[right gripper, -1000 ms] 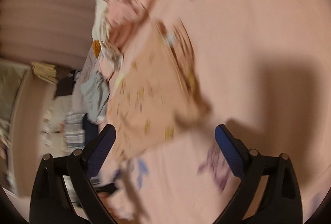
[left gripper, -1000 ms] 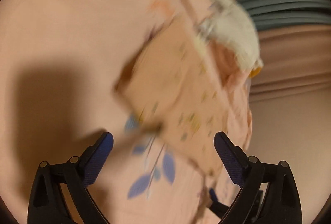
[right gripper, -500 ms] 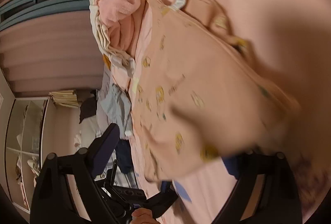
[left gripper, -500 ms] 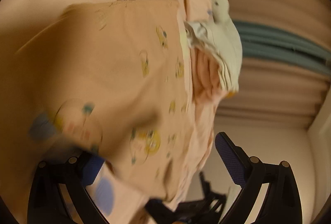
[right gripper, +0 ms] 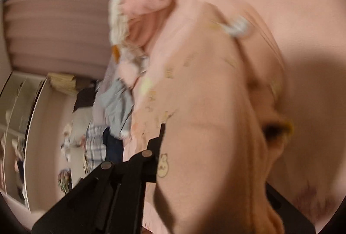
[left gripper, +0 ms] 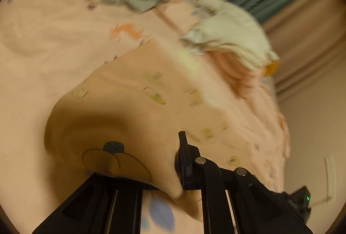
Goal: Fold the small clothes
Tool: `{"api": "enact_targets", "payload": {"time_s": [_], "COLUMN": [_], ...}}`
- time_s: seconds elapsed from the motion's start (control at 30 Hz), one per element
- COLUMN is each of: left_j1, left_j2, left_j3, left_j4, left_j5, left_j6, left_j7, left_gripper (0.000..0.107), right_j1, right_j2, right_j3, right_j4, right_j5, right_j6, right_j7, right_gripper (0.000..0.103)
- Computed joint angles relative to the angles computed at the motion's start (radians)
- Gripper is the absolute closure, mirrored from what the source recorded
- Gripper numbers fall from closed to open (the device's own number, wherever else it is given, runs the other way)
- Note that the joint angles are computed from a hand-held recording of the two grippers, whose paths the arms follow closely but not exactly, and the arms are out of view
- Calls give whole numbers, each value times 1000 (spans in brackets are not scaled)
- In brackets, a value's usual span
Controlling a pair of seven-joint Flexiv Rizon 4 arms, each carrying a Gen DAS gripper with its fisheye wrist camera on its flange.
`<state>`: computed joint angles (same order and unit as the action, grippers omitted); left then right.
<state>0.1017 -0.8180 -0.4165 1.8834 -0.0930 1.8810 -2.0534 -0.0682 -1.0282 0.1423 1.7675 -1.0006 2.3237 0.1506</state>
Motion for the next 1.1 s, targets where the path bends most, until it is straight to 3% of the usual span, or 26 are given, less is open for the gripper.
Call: {"api": "enact_targets", "payload": {"time_s": [0.13, 0.27, 0.37, 0.4, 0.43, 0.5, 0.63, 0.73, 0.8, 0.87, 1.0, 1.03, 1.1], "left_j1": [134, 158, 119, 126, 140, 144, -3, 25, 20, -2, -74, -93, -112], "left_j2": [110, 144, 82, 39, 1, 9, 132, 144, 161, 170, 148, 148, 159], "left_j3": [-124, -140, -73, -69, -48, -23, 160, 157, 168, 185, 246, 248, 250], "left_j4": [217, 395, 454, 461, 477, 513, 588, 600, 613, 620, 644, 642, 635], "left_j5": [135, 194, 222, 237, 308, 319, 211, 240, 246, 253, 236, 212, 186], "left_j6": [53, 104, 200, 269, 360, 406, 439, 439, 458, 487, 664, 667, 626], "left_j7": [-4, -75, -124, -135, -190, -211, -223, -278, -305, -314, -332, -340, -338], "left_gripper": [97, 97, 97, 97, 97, 97, 97, 97, 96, 90, 33, 29, 29], "right_j1": [12, 11, 63, 96, 112, 116, 290, 399, 446, 434, 411, 430, 470], "right_j2": [152, 267, 309, 304, 273, 262, 408, 484, 516, 535, 555, 557, 584], "right_j3": [-24, -23, -26, -37, -21, -2, -49, -77, -100, -76, -23, -26, -44], "right_j4": [234, 495, 650, 680, 717, 762, 856, 873, 875, 874, 848, 832, 795], "right_j5": [66, 76, 221, 295, 406, 498, 857, 1072, 1147, 1158, 1128, 1138, 1148], "right_j6": [81, 60, 10, 36, 126, 194, 78, -8, -48, -23, 11, 7, -68], "right_j7": [-184, -295, -406, -446, -516, -562, -665, -704, -732, -763, -794, -812, -847], "right_gripper": [94, 90, 89, 89, 93, 93, 87, 84, 82, 76, 48, 40, 37]}}
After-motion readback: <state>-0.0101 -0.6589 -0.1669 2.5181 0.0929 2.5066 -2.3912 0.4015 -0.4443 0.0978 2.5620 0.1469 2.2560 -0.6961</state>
